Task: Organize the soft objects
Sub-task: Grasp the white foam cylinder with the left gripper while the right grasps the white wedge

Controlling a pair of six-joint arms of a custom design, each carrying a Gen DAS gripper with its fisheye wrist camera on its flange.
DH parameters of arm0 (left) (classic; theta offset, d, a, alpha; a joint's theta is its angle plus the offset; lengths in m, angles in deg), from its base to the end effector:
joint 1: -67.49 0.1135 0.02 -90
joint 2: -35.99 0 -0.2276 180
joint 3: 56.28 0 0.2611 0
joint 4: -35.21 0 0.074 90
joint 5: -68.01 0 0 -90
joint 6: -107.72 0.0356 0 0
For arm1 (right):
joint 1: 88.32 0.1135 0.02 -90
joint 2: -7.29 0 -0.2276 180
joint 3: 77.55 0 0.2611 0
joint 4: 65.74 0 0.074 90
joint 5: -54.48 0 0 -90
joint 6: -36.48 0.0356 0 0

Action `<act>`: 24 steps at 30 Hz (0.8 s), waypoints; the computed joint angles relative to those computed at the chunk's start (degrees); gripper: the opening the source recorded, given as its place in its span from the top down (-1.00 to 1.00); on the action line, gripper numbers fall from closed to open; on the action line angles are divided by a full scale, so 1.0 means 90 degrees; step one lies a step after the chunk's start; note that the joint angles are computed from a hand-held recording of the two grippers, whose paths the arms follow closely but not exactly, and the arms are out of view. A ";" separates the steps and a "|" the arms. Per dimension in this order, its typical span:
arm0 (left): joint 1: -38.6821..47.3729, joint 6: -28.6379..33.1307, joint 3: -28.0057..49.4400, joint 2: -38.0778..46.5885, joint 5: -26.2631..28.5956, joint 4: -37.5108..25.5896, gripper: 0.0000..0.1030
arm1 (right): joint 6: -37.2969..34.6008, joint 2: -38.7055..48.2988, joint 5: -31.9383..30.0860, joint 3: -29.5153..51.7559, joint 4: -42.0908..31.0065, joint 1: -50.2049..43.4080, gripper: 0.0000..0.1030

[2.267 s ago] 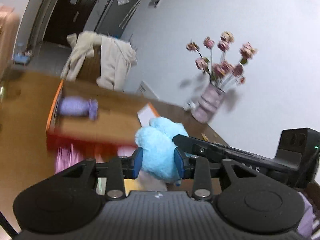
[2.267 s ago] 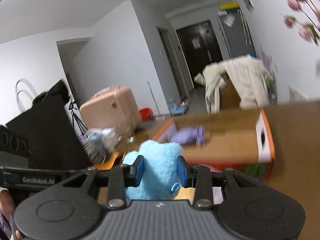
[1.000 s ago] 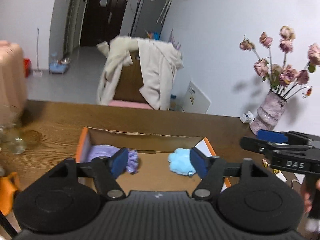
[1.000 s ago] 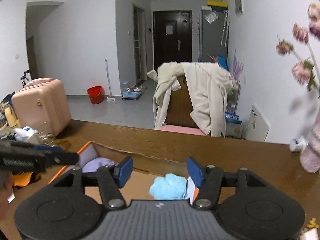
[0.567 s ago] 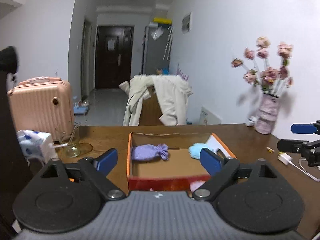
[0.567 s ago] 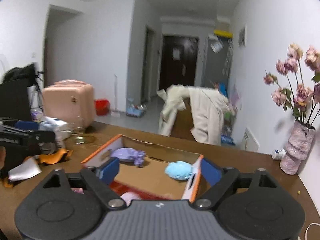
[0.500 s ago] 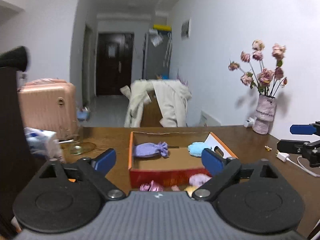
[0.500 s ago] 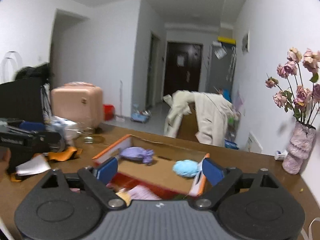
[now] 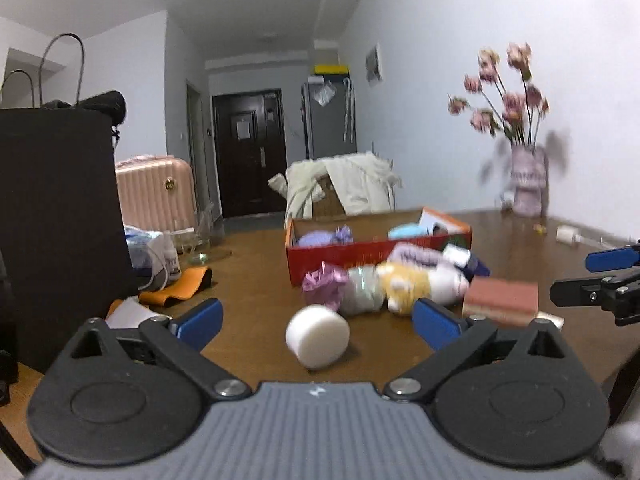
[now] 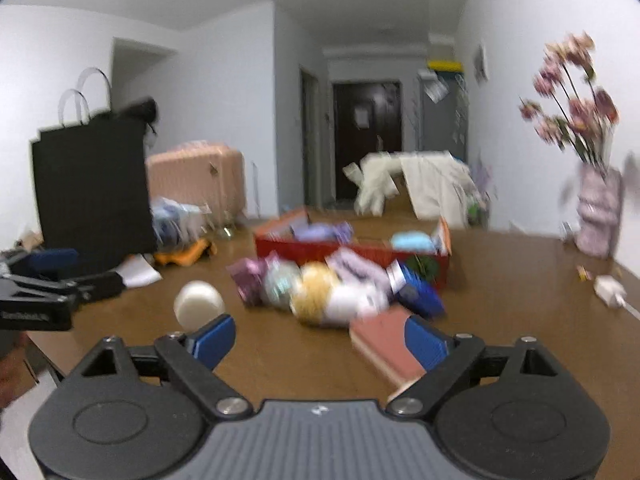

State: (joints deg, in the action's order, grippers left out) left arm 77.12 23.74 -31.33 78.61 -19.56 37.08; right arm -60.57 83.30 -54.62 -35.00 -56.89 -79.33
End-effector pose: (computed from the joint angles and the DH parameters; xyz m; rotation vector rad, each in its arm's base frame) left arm 0.2041 0.0331 0.1585 -0.0286 1.8488 0.1515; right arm 0.2754 0.0554 0.1456 -0.4882 1.9318 0.3548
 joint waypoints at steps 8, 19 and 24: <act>0.0114 -0.0154 0.0417 0.1350 0.0207 0.0504 -1.00 | 0.0003 0.0395 -0.0015 0.0121 0.0072 -0.0120 -0.74; 0.0166 -0.0572 0.1942 0.4075 0.0201 0.1090 -1.00 | -0.0087 0.2195 0.0394 0.1328 -0.0220 -0.0285 -0.44; 0.0116 -0.0848 0.3245 0.5490 0.0085 0.0618 -1.00 | -0.0072 0.2927 0.0310 0.2041 -0.0520 -0.0416 -0.22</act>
